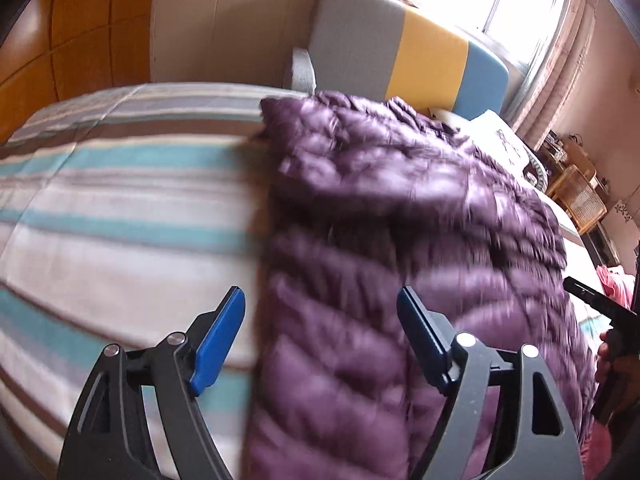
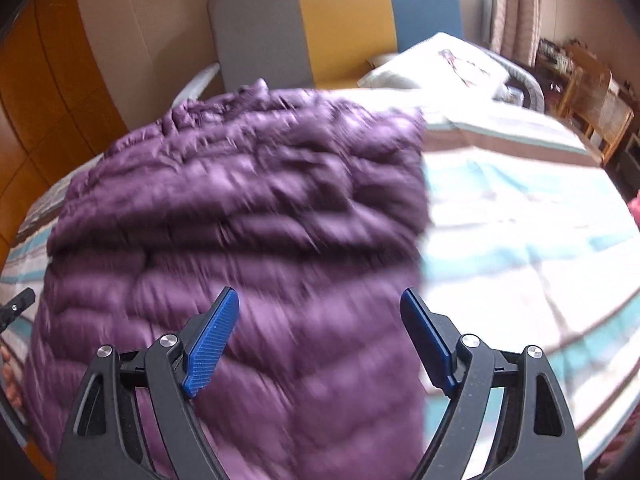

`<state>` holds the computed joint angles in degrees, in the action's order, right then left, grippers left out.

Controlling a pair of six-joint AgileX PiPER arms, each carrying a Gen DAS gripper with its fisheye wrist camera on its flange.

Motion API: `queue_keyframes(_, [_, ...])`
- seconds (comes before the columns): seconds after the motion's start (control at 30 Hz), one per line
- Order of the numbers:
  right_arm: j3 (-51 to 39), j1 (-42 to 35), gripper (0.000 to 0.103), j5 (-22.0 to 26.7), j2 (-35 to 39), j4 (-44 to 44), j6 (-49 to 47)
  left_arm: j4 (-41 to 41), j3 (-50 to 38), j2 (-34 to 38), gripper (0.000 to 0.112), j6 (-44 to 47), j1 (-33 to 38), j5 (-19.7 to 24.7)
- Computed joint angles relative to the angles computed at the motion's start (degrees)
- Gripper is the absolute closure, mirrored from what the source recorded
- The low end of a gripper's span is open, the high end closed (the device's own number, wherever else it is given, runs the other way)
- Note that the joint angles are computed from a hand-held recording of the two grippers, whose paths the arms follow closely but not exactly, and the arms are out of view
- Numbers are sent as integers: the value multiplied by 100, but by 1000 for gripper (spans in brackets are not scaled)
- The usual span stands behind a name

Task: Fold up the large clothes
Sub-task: 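Grasp the jacket hem with the left gripper while the right gripper grasps the hem too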

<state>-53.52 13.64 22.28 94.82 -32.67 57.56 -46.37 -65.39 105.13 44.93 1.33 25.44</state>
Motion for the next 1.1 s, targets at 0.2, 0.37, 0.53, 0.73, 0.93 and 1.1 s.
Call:
queue_keyframes(0.2, [1465,-46,21,-480,-1026,712,-615,-900,1223,-645,39,1323,540,159])
queue_keyframes(0.37, [2232,294,23,-463,-1628,800,-464,-1502,2205,-1237,42,2297,802,159])
queue_keyframes(0.53, [2907,880,33,-240,-2448,755,24,-1609,2931,-1850,46,2685,1049,360])
queue_keyframes(0.73, [3284,1518,40,81,-3037,1142,94,-1227,3399,-2230,48,2616,1351,671])
queue_keyframes(0.93, [3571,1869,75,31,-3393,1510,107,-871,3489,-2277,93,2605,1764,1174])
queue_keyframes(1.1, [3402,2089,92,282,-3687,1566,66,-856,3367,-2419,105,2937,2274,1987])
